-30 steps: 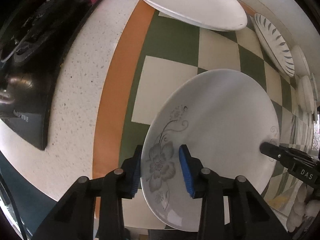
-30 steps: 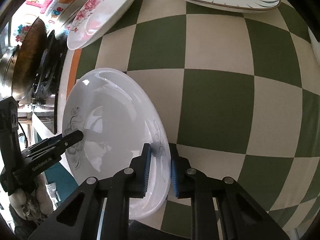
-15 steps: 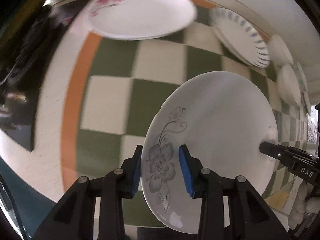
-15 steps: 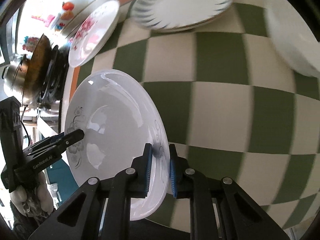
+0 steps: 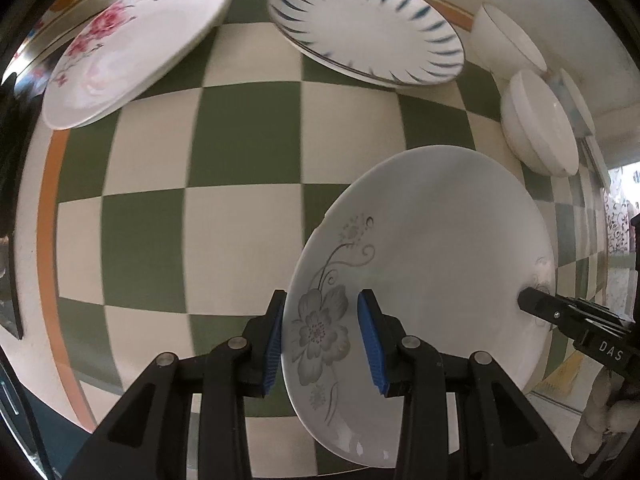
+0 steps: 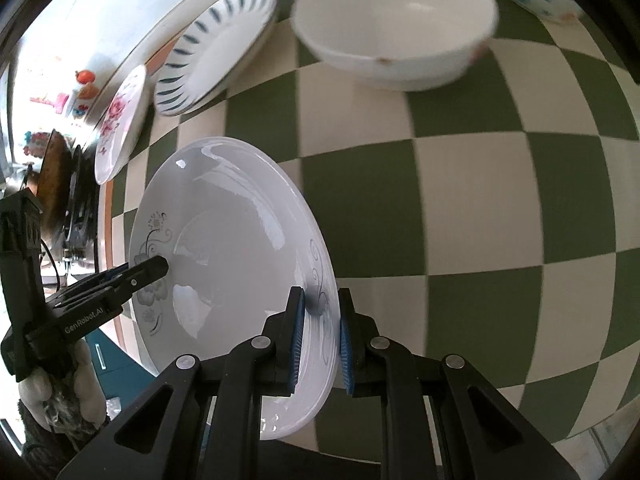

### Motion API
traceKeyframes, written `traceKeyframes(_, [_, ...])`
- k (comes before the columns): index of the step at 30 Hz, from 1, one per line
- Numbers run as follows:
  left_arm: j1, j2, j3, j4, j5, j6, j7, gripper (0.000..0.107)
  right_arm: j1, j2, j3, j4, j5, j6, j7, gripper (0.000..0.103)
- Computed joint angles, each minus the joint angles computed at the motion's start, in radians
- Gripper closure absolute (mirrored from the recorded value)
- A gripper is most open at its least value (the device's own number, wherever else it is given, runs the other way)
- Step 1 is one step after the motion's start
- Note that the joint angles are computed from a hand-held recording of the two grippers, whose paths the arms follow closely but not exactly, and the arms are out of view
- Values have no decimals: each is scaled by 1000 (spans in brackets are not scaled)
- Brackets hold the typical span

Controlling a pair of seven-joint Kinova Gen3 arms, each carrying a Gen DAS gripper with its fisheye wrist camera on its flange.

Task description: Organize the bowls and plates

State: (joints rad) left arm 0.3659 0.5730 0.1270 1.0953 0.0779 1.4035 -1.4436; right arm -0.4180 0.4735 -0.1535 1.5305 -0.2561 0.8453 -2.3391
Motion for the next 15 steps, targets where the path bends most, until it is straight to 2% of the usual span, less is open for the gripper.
traceKeyframes(5, [21,28,-6,-29,-19,20,23,75,31,-3,-14,42,-28,-30,41,85])
traceKeyframes(13, [60,74,-15,-74,-39,27,80,75,32,37,-17,5,-45,-22,64,85])
traceKeyframes(15, [50,63,-20,-67,-28,35,79,75,56,48,-30,-2,-72,-10,88,85])
